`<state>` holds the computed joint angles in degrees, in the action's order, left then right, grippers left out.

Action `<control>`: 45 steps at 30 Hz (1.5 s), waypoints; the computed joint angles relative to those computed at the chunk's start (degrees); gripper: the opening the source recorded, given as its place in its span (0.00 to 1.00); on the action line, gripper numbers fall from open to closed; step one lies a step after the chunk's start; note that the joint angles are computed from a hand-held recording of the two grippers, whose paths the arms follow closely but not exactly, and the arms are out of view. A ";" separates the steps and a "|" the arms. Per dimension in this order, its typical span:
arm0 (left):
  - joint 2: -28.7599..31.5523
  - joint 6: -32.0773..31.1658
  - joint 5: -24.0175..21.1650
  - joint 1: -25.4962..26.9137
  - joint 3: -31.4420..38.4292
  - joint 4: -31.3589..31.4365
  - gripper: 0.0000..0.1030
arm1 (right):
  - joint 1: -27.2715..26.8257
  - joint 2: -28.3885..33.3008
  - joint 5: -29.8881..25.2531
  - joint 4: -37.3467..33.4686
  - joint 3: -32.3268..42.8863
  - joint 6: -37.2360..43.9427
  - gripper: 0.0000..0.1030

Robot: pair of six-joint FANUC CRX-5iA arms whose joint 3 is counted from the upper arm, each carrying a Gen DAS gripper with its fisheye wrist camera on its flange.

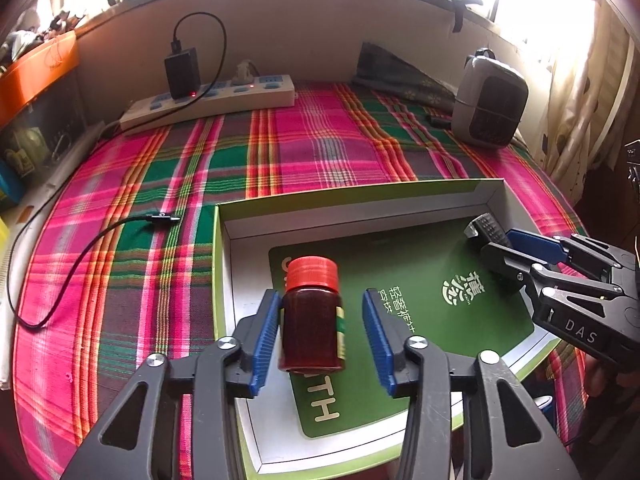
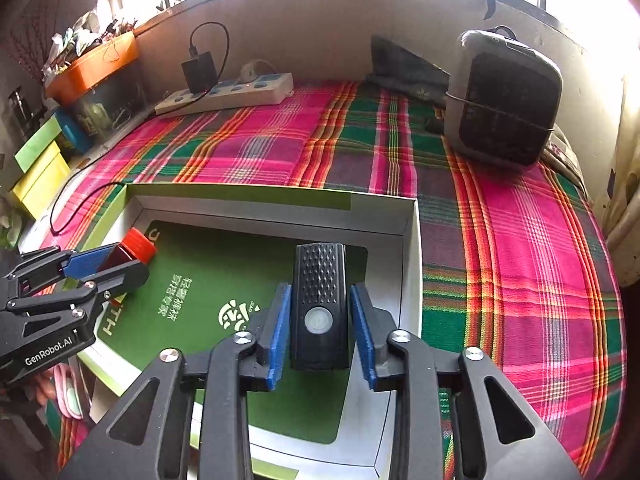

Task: Organize rigid objects
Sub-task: 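Carry the jar in the left tool while the right tool carries the remote into the green box, then open the left tool to set the jar down while the right tool releases the remote in the box, then move the left tool toward the pink-and-white clip while the right tool approaches the blue USB tester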

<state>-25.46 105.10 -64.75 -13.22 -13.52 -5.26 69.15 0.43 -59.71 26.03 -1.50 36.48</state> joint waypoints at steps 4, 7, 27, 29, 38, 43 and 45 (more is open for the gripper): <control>-0.30 0.55 0.04 -0.08 -0.09 -0.18 0.43 | 0.34 -0.41 0.56 1.14 -0.55 -0.92 0.41; -0.70 1.32 -0.09 -0.29 -0.09 -0.63 0.44 | 0.61 -0.73 0.76 1.71 -0.85 -1.47 0.41; -7.10 4.55 -1.68 -0.48 -1.26 -1.53 0.46 | 4.76 -6.32 0.26 7.77 -5.47 -9.42 0.41; -7.81 5.04 -2.19 -0.53 -1.38 -1.90 0.46 | 5.52 -7.12 -0.08 8.45 -6.28 -10.26 0.41; -12.53 7.68 -4.69 -0.86 -2.99 -3.39 0.46 | 9.40 -11.07 -2.77 11.01 -10.40 -15.10 0.41; -16.17 9.23 -6.48 -0.20 -4.68 -3.42 0.46 | 11.63 -13.24 -4.47 11.74 -12.94 -17.83 0.41; -17.38 9.67 -6.84 -0.05 -5.43 -3.27 0.46 | 12.53 -14.25 -4.96 12.07 -14.08 -19.28 0.41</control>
<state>-42.84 114.76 -71.60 -13.26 -18.96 -8.53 81.69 -13.82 -64.67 38.10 -15.58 17.20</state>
